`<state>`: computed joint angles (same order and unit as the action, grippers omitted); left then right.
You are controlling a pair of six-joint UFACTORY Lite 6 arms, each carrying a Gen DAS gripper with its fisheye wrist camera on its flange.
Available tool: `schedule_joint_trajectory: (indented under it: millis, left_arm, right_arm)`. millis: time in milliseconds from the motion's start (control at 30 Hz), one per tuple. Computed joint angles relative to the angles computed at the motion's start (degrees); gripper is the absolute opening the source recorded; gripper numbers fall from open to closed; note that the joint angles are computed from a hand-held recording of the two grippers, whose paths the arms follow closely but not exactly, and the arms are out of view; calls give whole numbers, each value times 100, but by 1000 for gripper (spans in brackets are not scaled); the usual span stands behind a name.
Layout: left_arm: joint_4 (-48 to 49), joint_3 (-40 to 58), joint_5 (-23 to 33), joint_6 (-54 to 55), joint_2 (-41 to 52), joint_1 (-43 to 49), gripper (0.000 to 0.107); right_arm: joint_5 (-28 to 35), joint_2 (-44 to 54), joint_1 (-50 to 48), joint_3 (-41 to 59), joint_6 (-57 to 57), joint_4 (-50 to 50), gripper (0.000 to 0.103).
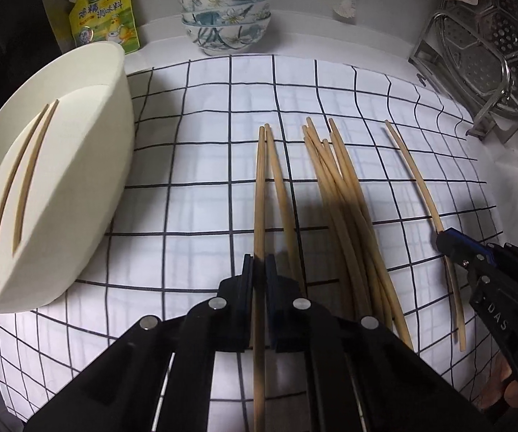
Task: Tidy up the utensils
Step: 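Close the right tool on a chopstick while the left tool grasps another, then carry both chopsticks into the white basin and open both tools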
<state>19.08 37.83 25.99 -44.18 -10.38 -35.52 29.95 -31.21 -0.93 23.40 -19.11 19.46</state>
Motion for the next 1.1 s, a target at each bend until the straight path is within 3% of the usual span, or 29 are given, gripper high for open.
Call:
schedule_joint_trajectory:
  millis: [267,500,633,867,1100]
  left_arm:
    - [-929,173,565,1371,-938,407,7]
    - [-2403,684,1052,3740,-1717,1947,7]
    - [-3472,971,1267,5469,-1698,3390,7]
    - [-4786,1558,1542,8122,-886,5771,7]
    - [-5211,2131,1398,9339,348,6729,7]
  right_arm:
    - [621,-373,441,695,999,-372,7]
    - [691,168,1895,2013,2790,-1261,6]
    - [419,1153,3012,2996,4048,-2046,7]
    - [89,3282,4264,4967,5032,-2591,6]
    - [459,5708,4822,7571,5175,-2432,6]
